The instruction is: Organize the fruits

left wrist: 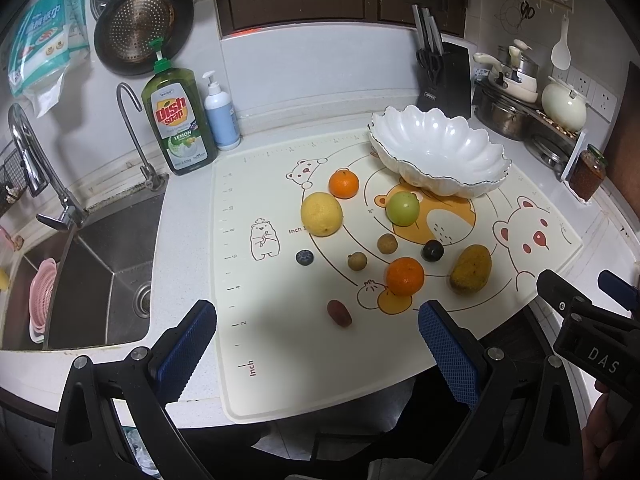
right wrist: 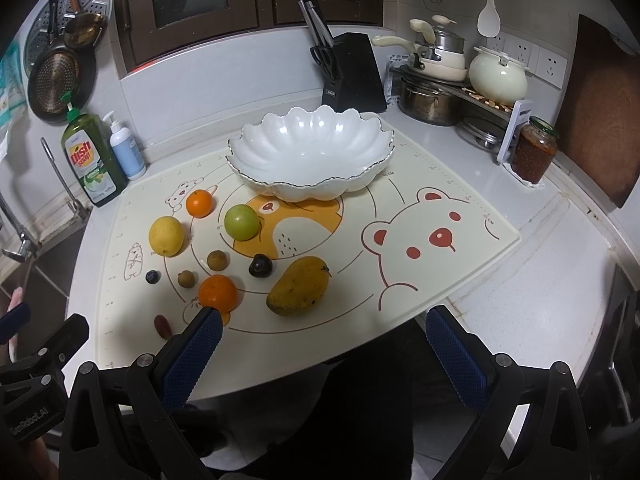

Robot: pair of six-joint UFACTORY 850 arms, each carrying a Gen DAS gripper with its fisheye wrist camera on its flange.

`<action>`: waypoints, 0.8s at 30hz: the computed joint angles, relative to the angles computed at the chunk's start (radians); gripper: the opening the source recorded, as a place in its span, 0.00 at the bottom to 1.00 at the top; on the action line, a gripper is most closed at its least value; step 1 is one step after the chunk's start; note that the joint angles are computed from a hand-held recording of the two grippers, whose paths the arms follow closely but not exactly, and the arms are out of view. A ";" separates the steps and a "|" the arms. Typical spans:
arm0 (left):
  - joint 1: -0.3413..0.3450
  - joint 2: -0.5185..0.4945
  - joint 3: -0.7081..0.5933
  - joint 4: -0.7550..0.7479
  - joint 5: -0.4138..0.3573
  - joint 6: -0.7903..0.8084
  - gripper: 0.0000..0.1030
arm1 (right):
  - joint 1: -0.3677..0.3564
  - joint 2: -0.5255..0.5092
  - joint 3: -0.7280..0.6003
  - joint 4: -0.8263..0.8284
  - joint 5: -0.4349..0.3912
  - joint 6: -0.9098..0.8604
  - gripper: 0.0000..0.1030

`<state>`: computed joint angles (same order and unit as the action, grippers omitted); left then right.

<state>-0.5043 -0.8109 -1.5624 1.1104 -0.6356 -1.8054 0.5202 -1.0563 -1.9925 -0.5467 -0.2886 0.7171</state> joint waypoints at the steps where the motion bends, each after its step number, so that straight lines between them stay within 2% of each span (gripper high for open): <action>1: 0.000 -0.001 -0.002 -0.002 0.001 0.003 1.00 | 0.000 -0.001 -0.001 0.002 -0.001 -0.002 1.00; 13: 0.000 -0.012 -0.011 -0.006 0.002 0.008 1.00 | -0.003 -0.011 -0.015 0.024 -0.004 -0.024 1.00; 16: 0.002 -0.008 -0.001 0.016 0.032 -0.013 1.00 | -0.004 -0.012 -0.015 0.031 -0.001 -0.029 1.00; 24: 0.007 -0.023 -0.010 0.011 0.043 -0.012 1.00 | -0.007 -0.032 -0.028 0.012 0.012 -0.012 1.00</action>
<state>-0.4970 -0.8343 -1.5722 1.1218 -0.5923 -1.8169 0.5130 -1.0880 -2.0203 -0.5342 -0.2762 0.7056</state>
